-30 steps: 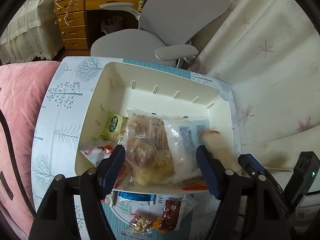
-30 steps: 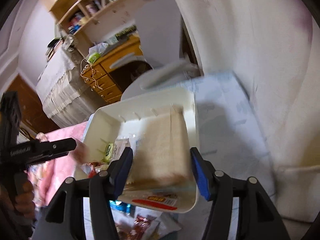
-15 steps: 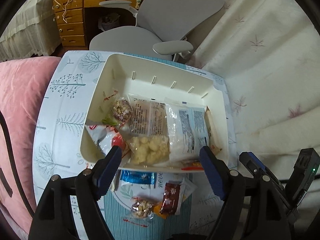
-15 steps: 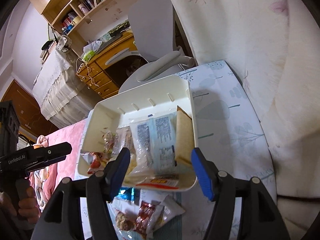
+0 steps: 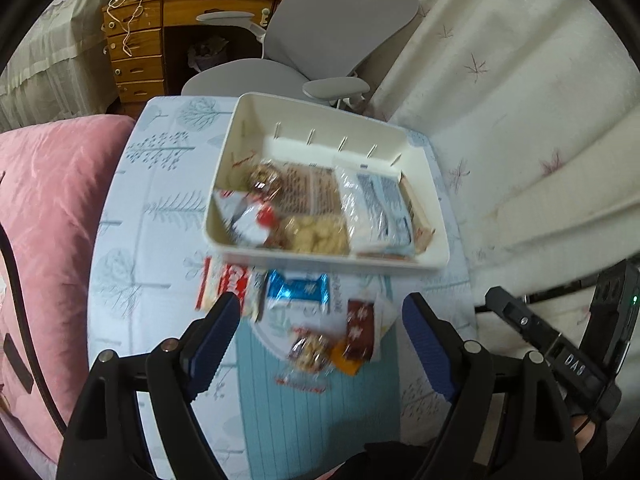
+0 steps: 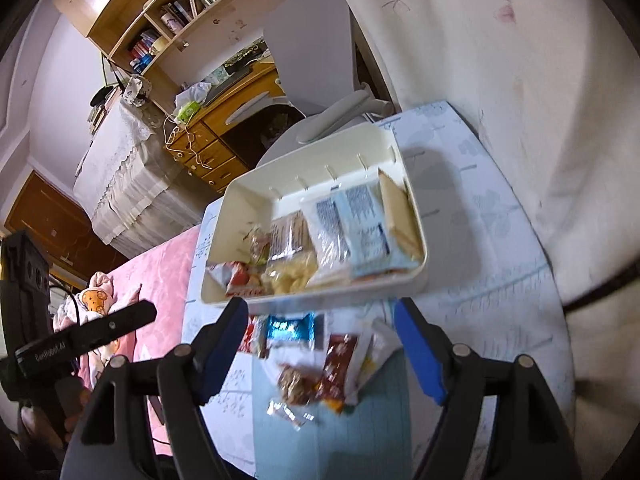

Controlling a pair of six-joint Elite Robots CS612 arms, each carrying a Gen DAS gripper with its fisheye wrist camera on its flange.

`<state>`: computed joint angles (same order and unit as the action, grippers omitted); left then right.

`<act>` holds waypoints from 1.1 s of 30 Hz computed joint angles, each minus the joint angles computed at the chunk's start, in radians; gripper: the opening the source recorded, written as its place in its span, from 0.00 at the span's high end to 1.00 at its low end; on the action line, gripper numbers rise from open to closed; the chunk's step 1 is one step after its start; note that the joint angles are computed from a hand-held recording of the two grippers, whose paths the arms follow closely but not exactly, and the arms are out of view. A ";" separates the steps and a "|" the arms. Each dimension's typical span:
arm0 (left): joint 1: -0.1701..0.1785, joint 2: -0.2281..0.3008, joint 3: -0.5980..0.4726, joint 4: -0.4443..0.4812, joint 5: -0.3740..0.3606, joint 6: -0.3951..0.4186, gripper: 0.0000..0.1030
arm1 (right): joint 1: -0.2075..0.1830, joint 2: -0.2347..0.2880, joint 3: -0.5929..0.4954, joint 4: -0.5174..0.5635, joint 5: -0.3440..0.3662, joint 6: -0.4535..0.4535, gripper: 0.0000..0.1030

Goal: Organize snacks
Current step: 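Withdraw both tools from the tray toward the remaining snacks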

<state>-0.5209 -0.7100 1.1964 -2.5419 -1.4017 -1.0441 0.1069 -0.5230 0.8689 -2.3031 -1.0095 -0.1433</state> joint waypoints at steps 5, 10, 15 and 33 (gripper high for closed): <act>-0.016 -0.042 0.094 -0.038 -0.007 -0.019 0.20 | -0.001 -0.048 0.091 -0.007 0.008 0.032 0.26; -0.031 -0.069 0.169 -0.062 -0.011 -0.037 0.20 | -0.004 -0.074 0.140 0.063 0.021 0.084 0.26; -0.049 -0.070 0.188 -0.039 -0.001 0.028 0.20 | 0.002 -0.086 0.161 0.126 -0.018 0.139 0.26; -0.047 0.087 0.037 0.001 -0.062 0.079 0.18 | 0.020 0.119 -0.208 0.649 -0.108 0.314 0.26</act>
<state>-0.5682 -0.6234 1.2329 -2.5410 -1.4640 -0.9653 0.1269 -0.4036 0.6610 -1.6538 -1.1179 0.1712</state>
